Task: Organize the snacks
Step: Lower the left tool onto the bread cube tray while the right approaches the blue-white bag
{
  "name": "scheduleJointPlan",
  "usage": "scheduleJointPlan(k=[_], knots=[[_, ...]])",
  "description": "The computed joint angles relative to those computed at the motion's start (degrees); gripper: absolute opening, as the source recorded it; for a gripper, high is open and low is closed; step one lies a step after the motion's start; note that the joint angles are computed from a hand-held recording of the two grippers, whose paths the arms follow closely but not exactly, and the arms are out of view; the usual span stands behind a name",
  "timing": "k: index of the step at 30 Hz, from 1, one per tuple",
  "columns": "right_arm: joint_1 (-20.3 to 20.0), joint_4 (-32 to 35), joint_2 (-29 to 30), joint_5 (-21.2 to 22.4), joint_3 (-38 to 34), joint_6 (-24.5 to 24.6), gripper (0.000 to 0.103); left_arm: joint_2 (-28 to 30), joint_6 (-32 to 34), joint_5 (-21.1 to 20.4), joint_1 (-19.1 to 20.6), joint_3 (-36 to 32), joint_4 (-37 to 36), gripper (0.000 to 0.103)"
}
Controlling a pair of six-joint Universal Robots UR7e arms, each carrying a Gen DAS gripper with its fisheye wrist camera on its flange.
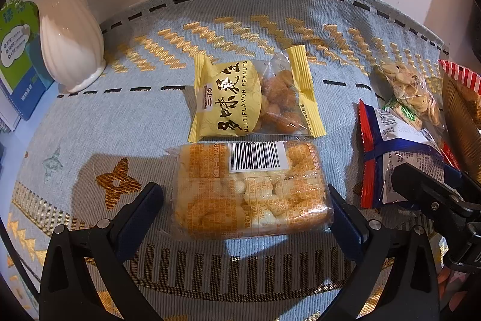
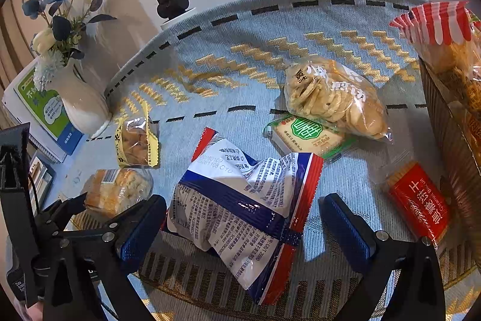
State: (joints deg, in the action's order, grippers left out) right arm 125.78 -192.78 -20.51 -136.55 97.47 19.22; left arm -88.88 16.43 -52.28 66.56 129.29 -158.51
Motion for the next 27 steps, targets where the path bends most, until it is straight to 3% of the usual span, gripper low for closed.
scheduleJointPlan(k=[18, 19, 20, 21, 22, 27], knots=[[-0.2, -0.3, -0.1, 1.4, 0.1, -0.9, 0.103, -0.3, 0.0, -0.8, 0.2, 0.2, -0.2, 0.100], [-0.3, -1.4, -0.2, 2.5, 0.5, -1.8, 0.100, -0.9, 0.3, -2.4, 0.7, 0.2, -0.7, 0.085], [-0.5, -3.4, -0.3, 4.4, 1.0, -3.1, 0.074, -1.9, 0.6, -5.7, 1.7, 0.1, -1.2, 0.077], [-1.1, -5.4, -0.6, 7.5, 2.0, -4.1, 0.060, -2.3, 0.3, -7.7, 2.5, -0.2, -0.8, 0.077], [-1.6, -5.9, -1.0, 10.0, 2.6, -4.4, 0.060, -2.6, 0.1, -9.0, 3.0, -0.5, -0.6, 0.077], [-1.6, -7.0, -1.1, 11.2, 3.2, -5.4, 0.058, -2.9, 0.0, -7.7, 2.2, 0.3, -1.4, 0.076]])
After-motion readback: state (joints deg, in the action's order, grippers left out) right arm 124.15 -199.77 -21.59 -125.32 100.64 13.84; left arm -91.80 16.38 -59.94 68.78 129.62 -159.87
